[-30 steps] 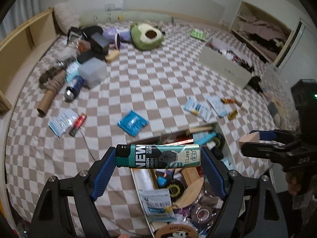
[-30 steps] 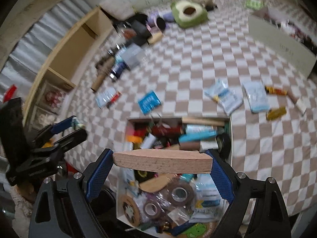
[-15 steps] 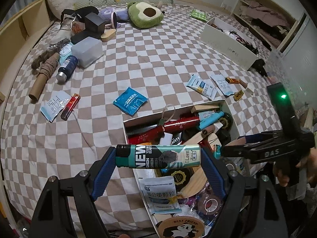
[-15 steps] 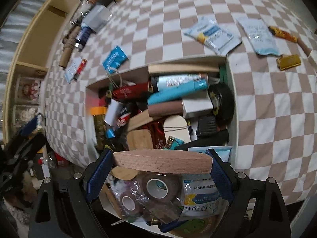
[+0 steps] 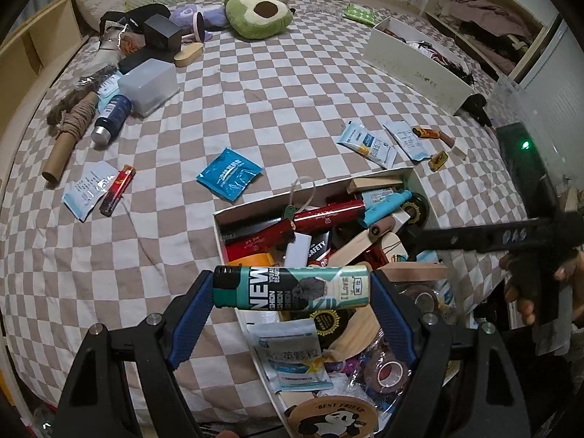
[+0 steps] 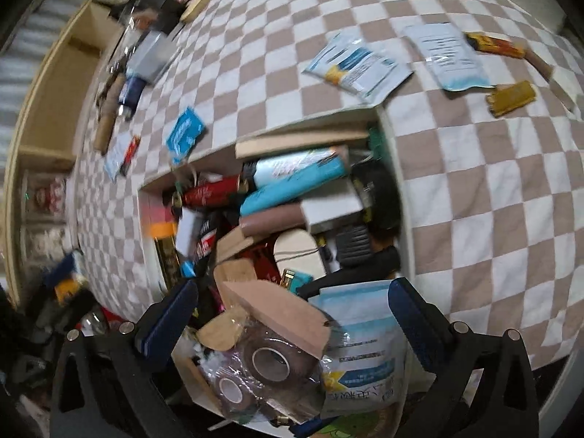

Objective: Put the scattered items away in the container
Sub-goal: 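Carry the spray can and wooden stick over the cardboard box with both tools, then open both tools to drop the spray can and stick into the box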

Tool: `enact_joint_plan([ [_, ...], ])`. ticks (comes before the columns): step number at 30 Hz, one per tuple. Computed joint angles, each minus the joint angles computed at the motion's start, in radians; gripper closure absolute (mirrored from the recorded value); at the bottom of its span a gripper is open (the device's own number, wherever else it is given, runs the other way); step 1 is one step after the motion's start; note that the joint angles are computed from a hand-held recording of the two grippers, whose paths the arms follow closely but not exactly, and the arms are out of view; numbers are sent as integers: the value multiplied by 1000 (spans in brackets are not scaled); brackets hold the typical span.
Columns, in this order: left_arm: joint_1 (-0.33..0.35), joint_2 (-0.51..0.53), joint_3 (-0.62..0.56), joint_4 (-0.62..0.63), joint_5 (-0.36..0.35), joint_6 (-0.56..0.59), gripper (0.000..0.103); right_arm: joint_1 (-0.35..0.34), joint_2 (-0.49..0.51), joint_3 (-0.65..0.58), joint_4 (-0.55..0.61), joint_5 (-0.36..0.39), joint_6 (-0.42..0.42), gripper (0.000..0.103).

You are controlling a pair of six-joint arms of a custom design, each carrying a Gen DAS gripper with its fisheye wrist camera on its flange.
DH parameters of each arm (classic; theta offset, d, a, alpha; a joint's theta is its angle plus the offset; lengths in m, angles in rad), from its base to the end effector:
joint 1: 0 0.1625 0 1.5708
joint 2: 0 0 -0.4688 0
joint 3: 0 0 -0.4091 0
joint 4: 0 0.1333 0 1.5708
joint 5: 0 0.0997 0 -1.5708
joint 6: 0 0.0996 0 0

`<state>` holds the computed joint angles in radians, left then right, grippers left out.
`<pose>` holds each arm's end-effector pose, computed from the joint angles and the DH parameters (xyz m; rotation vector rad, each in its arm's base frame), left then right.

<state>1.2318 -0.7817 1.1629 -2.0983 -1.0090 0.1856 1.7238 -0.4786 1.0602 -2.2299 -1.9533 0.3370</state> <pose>-0.0981 -0.8385 0.2717 0.6168 2.5078 -0.2457 0.2268 -0.8398 0.0693 -0.2761 -2.7660 0.2351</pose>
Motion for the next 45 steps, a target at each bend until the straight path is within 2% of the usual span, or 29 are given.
enact_joint_plan([
  [9, 10, 65, -84, 111, -46, -66, 19, -9, -55, 51, -70, 46, 63, 0],
  [14, 12, 118, -125, 141, -23, -93, 19, -8, -71, 59, -94, 71, 57, 0],
  [18, 14, 158, -171, 181, -42, -119, 19, -7, -75, 61, -104, 79, 51, 0],
  [28, -11, 197, -165, 151, -47, -35, 19, -10, -79, 63, -108, 96, 43, 0],
  [37, 4, 235, -239, 267, -103, -135, 19, -12, -85, 68, -114, 101, 40, 0],
  [38, 5, 234, -240, 271, -107, -144, 19, -12, -85, 68, -112, 101, 40, 0],
  [41, 6, 224, -225, 252, -116, -150, 1, -11, -83, 65, -105, 105, 37, 0],
  [45, 4, 208, -207, 231, -114, -148, 1, -7, -80, 59, -97, 109, 28, 0],
])
